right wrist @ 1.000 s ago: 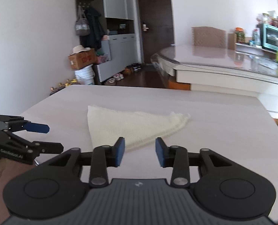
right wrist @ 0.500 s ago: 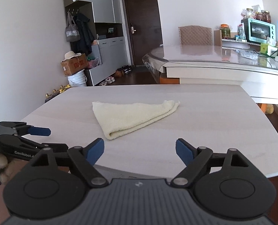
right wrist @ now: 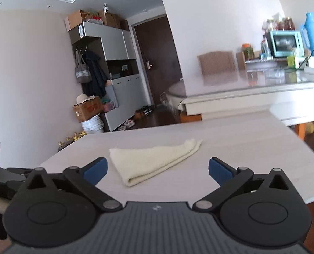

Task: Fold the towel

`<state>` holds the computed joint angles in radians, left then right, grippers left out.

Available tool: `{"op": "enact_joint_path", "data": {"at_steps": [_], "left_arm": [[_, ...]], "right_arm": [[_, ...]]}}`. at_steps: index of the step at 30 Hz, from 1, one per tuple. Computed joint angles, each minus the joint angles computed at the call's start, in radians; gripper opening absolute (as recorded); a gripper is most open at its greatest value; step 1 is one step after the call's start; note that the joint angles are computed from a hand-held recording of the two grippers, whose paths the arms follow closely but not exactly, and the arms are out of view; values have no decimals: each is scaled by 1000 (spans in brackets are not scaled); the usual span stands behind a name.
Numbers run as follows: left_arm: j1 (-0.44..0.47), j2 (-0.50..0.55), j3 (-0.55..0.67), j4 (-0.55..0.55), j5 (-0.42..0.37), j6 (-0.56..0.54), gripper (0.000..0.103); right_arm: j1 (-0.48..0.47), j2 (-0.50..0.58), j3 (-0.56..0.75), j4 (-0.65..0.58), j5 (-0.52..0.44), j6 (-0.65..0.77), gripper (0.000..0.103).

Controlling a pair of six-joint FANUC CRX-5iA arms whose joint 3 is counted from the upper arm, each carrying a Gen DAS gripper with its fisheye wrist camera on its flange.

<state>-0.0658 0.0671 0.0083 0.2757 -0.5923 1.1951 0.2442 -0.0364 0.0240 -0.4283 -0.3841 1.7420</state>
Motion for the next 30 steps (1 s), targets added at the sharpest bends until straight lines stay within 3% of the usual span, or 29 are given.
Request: {"op": "enact_joint_path", "data": {"at_steps": [4, 7, 9, 12, 15, 25, 30], "left_arm": [[-1, 24, 39, -3, -6, -12, 93], [-4, 48, 76, -6, -10, -16, 93], [-4, 61, 92, 1, -13, -25, 93], [-2, 93, 129, 7, -20, -32, 93], [0, 132, 177, 5, -39, -34, 93], [18, 231, 288, 34, -68, -60, 93], [27, 289, 373, 4, -122, -64, 93]], "right_arm": [[45, 7, -56, 219, 110, -233, 103], [19, 43, 31, 96, 19, -126, 103], [20, 66, 58, 101, 2, -140, 103], [-1, 132, 165, 55, -106, -129, 103], [-35, 166, 224, -83, -135, -23, 103], [-9, 320, 366, 88, -154, -221, 103], [10, 416, 473, 214, -235, -332, 87]]}}
